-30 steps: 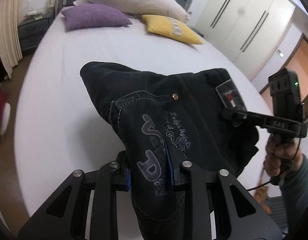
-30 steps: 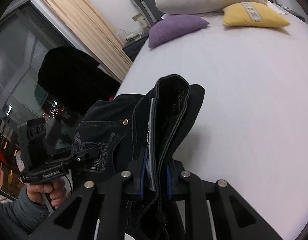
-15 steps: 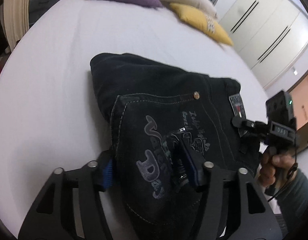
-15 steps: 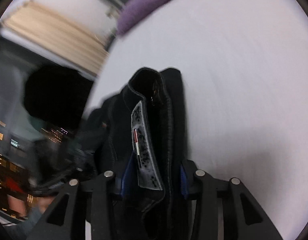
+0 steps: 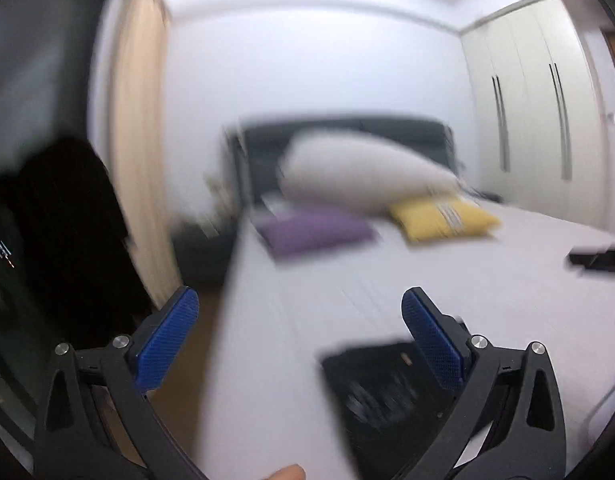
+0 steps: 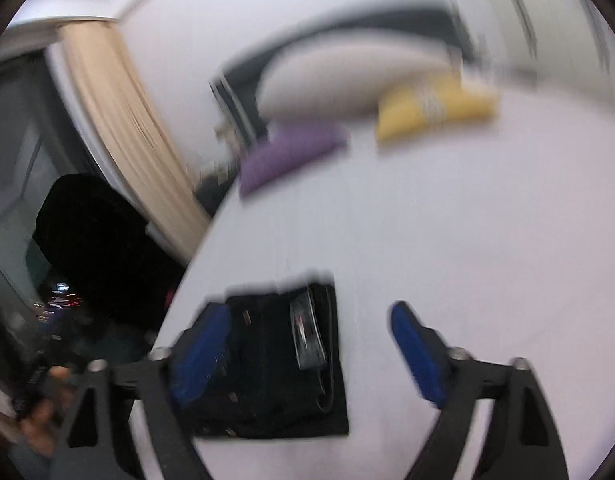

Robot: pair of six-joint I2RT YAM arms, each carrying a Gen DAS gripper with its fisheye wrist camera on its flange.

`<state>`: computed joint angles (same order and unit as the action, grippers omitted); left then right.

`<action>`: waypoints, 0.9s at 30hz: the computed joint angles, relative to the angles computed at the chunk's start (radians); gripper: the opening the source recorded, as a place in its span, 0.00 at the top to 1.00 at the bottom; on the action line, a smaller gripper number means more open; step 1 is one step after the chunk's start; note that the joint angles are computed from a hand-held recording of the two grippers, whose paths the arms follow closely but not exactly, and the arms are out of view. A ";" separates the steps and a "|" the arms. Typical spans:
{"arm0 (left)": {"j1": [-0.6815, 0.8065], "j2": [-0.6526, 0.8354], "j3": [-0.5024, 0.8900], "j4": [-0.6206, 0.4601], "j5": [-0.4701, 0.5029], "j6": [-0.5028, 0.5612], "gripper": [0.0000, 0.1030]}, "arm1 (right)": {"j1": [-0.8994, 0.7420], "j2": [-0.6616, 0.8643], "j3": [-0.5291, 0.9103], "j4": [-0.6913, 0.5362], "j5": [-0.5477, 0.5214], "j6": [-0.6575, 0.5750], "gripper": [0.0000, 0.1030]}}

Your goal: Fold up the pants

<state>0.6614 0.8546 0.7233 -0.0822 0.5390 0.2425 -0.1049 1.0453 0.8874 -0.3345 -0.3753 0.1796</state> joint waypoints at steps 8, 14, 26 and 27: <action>0.454 -0.083 0.378 -0.469 0.417 0.047 0.00 | 0.572 -0.282 0.261 -0.063 0.780 -0.111 0.00; 0.718 0.080 0.705 -1.129 0.567 0.599 0.00 | 0.943 -0.286 0.456 -0.285 1.057 -0.006 0.00; 0.690 -0.018 0.436 -1.448 0.222 0.862 0.00 | 1.062 -0.187 0.422 -0.929 1.094 0.681 0.00; 0.690 -0.034 0.401 -1.448 0.211 0.873 0.00 | 1.098 -0.212 0.378 -0.965 1.101 0.737 0.00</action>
<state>1.3512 0.8202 1.1240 -1.5302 0.7502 1.1158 0.9931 0.8328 1.2654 -1.2998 0.7260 0.9164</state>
